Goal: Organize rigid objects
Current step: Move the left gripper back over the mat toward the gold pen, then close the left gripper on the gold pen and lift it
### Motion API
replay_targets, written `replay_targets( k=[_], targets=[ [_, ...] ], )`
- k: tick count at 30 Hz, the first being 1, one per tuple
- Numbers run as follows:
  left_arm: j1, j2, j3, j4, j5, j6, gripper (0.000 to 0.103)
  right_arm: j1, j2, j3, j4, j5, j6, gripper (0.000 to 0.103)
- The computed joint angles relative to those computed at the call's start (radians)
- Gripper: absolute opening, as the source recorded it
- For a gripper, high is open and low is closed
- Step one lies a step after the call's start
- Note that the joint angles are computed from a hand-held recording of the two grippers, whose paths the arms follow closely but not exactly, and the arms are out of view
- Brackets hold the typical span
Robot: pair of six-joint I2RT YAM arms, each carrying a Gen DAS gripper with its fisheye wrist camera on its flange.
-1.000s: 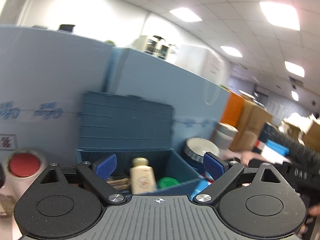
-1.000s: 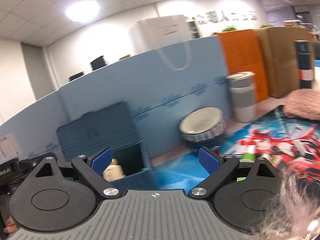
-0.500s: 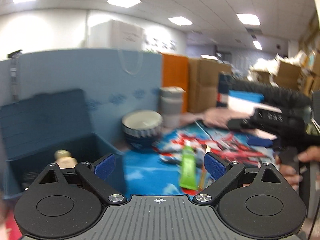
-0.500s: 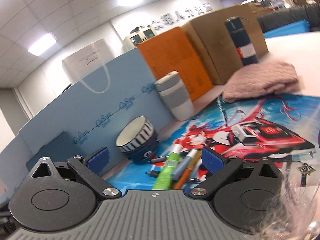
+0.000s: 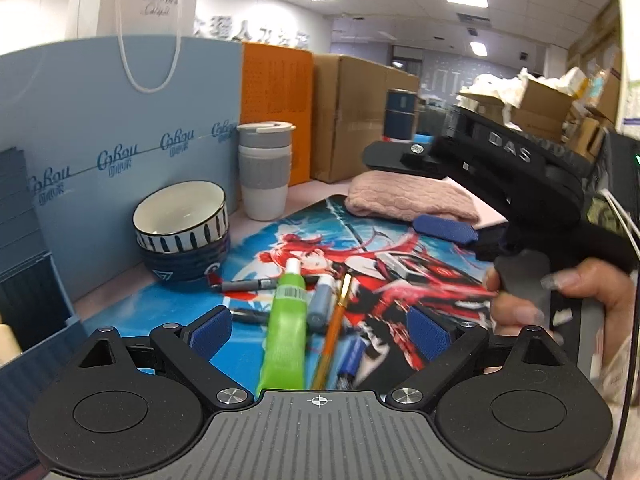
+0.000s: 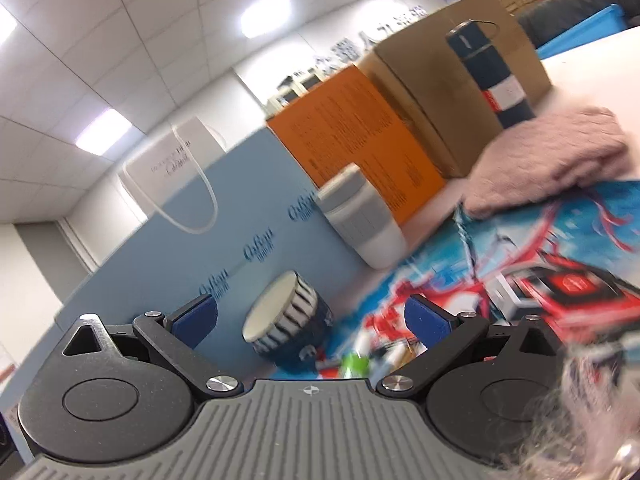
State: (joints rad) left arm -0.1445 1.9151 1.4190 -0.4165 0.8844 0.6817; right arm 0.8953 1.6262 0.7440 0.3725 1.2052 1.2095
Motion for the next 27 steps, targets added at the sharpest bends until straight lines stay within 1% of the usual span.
replay_targets(
  k=[1,2,3,4,5,6,7,8,10,11,12,14,16,17,18,20,23,27],
  targets=[
    [-0.011,0.015,0.015,0.007,-0.012,-0.021,0.095,-0.015,-0.001,-0.029,0.054,-0.012,-0.005,0.101],
    [-0.022,0.031,0.034,0.005,-0.019,-0.032,0.087,-0.026,0.010,-0.072,0.165,-0.023,-0.030,0.101],
    [-0.030,0.048,0.056,-0.010,-0.028,-0.030,0.080,-0.036,0.035,-0.129,0.330,-0.036,-0.071,0.101],
    [-0.038,0.060,0.073,-0.027,-0.039,-0.021,0.079,-0.047,0.060,-0.178,0.467,-0.062,-0.085,0.101],
    [-0.048,0.071,0.086,-0.040,-0.048,-0.009,0.076,-0.058,0.078,-0.214,0.553,-0.087,-0.075,0.101],
    [-0.056,0.076,0.091,-0.053,-0.051,0.013,0.073,-0.065,0.090,-0.239,0.595,-0.103,-0.050,0.101],
    [-0.060,0.079,0.092,-0.080,-0.048,0.061,0.073,-0.066,0.091,-0.252,0.592,-0.106,-0.014,0.101],
    [-0.069,0.080,0.091,-0.111,-0.052,0.113,0.072,-0.065,0.086,-0.256,0.560,-0.105,0.026,0.101],
    [-0.103,0.075,0.070,-0.138,-0.102,0.188,0.059,-0.062,0.082,-0.265,0.528,-0.108,0.072,0.101],
    [-0.124,0.066,0.049,-0.127,-0.141,0.209,0.048,-0.063,0.083,-0.271,0.533,-0.120,0.089,0.101],
    [-0.141,0.062,0.032,-0.106,-0.167,0.217,0.047,-0.065,0.089,-0.282,0.558,-0.135,0.099,0.101],
    [-0.166,0.077,0.038,-0.083,-0.200,0.186,0.046,-0.064,0.096,-0.292,0.594,-0.150,0.094,0.101],
    [-0.181,0.099,0.063,-0.072,-0.218,0.136,0.040,-0.057,0.098,-0.295,0.598,-0.144,0.091,0.101],
    [-0.188,0.115,0.085,-0.076,-0.224,0.117,0.035,-0.054,0.102,-0.297,0.604,-0.142,0.097,0.101],
    [-0.195,0.129,0.105,-0.080,-0.229,0.099,0.026,-0.051,0.105,-0.301,0.612,-0.133,0.106,0.101],
    [-0.208,0.143,0.121,-0.069,-0.236,0.067,0.020,-0.045,0.106,-0.303,0.609,-0.105,0.123,0.101],
    [-0.230,0.136,0.106,-0.042,-0.239,0.060,0.021,-0.038,0.108,-0.311,0.625,-0.089,0.127,0.101],
    [-0.280,0.157,0.119,0.006,-0.334,0.029,0.021,-0.037,0.109,-0.314,0.635,-0.091,0.125,0.101]
  ],
)
